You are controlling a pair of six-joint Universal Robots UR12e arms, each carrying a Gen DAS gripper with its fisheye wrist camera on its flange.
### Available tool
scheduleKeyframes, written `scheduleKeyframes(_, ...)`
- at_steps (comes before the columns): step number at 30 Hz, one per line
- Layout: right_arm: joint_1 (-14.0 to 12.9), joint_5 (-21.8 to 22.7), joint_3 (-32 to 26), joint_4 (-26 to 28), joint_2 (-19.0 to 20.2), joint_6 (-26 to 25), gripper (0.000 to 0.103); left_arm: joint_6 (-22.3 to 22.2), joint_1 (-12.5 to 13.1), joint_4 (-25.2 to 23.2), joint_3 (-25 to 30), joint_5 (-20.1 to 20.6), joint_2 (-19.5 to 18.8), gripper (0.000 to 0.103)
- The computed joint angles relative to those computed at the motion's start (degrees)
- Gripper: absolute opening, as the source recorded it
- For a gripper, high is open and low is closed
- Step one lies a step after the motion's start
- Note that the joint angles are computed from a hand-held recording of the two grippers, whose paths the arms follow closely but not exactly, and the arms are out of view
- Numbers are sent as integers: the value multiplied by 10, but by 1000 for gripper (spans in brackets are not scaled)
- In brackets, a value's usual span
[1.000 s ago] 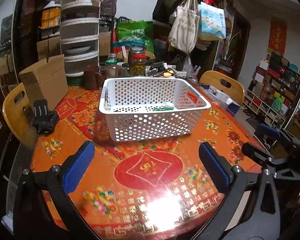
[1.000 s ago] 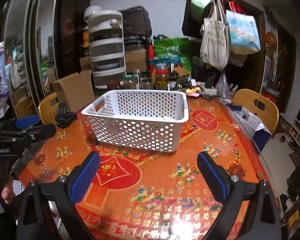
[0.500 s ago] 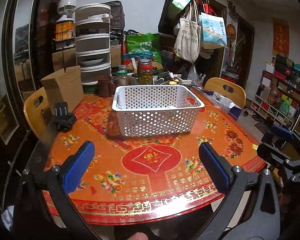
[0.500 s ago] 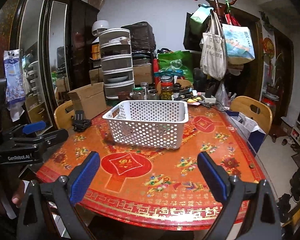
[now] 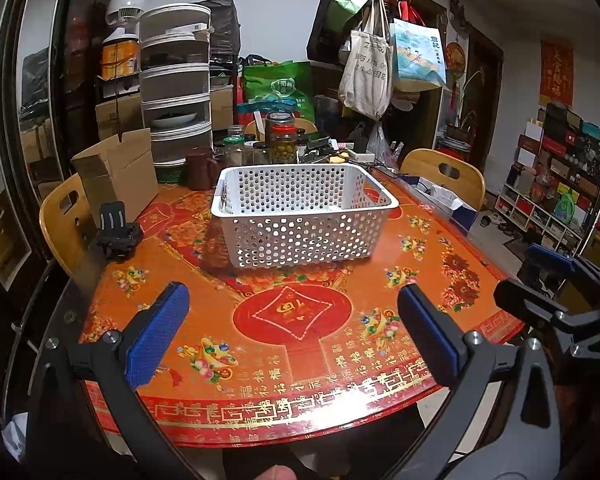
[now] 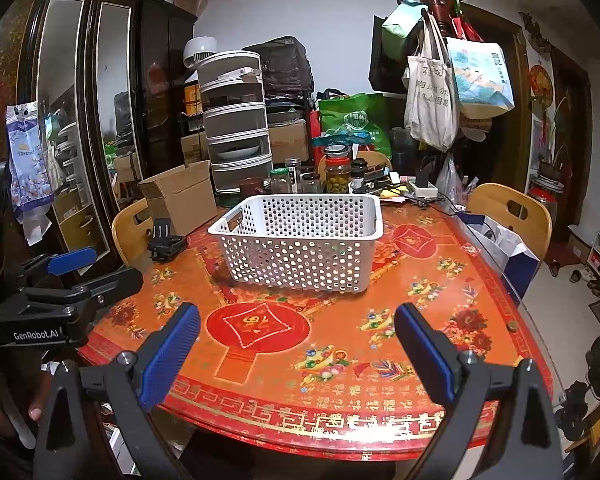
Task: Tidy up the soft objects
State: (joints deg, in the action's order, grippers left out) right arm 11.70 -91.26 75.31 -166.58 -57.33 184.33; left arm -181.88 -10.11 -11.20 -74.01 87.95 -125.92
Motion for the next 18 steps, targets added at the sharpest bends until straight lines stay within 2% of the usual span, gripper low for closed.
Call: scheduleKeyframes(18,-1,0,1,-1,1,7,98,6,0,-4,4,-6,-6,103)
